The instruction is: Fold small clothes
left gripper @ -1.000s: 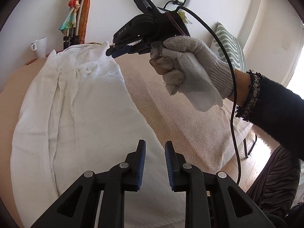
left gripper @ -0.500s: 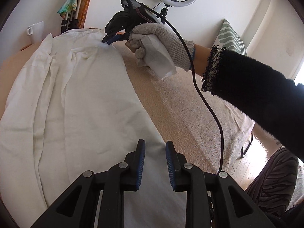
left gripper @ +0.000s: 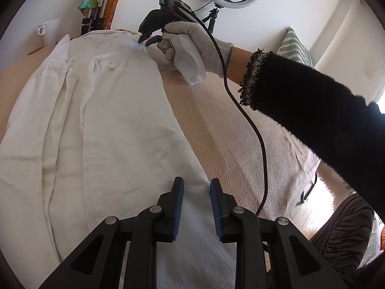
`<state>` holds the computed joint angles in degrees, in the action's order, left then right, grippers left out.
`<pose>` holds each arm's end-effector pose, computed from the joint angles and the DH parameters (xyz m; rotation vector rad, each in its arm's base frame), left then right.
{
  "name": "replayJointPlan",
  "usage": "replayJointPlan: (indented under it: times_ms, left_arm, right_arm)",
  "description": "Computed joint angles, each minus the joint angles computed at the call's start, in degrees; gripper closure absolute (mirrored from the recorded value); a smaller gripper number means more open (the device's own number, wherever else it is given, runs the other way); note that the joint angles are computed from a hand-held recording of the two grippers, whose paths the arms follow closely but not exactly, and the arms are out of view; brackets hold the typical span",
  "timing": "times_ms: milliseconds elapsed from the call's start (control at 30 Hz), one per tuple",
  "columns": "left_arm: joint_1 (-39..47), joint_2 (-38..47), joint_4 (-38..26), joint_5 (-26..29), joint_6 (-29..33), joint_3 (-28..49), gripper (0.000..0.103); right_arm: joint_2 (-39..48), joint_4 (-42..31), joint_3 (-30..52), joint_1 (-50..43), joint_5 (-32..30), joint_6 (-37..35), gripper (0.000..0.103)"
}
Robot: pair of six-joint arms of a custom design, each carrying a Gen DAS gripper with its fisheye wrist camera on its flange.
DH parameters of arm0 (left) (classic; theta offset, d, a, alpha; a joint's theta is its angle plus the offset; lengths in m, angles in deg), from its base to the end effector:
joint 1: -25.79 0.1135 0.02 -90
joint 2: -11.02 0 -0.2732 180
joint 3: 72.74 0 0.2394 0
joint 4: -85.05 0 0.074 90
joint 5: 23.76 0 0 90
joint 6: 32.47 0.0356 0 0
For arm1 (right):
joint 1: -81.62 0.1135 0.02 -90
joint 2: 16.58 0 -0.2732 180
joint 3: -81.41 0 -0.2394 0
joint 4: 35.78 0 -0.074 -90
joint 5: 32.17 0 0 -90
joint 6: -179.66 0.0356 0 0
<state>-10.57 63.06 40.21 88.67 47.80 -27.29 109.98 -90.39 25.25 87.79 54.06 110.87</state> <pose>0.1179 -0.1037 0.2178 0.7601 2.4429 -0.8153 0.4779 0.0540 0.2294 0.3142 2.5715 0.2625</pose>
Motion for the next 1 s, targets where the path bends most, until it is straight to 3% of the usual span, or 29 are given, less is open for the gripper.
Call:
replayJointPlan:
  times_ms: [100,367,533,767,900,1000]
  left_arm:
    - [0.0,-3.5,-4.2,-0.4,0.3,0.5,0.081]
    - [-2.5,-18.0,-17.3,-7.2,-0.2,4.3,0.078]
    - [2.9,-21.5,-20.3,-8.7,3.0,7.6,0.074]
    - [43.7,-17.0,-25.5,13.2,27.0,6.9,0.07]
    - [54.5,-9.1,-24.0,15.6,33.7,5.4,0.07]
    - [52.7,-3.7,-19.3,12.4,31.8,3.6,0.07]
  right_arm:
    - [-4.7,0.1,-4.3,0.9,0.6,-0.9,0.064]
    - [-23.4,0.2,-18.5,4.7,-1.9,1.2,0.063]
    - [-29.3,-2.5,-18.5,11.6,-1.8,3.0,0.063]
    - [-18.9,-4.7,-5.1,19.6,-3.0,4.7,0.064]
    - [-9.9,-4.9,3.0,21.1,-5.7,5.8,0.07]
    - [-2.3,-6.2,10.7,21.8,-7.9,5.4,0.071]
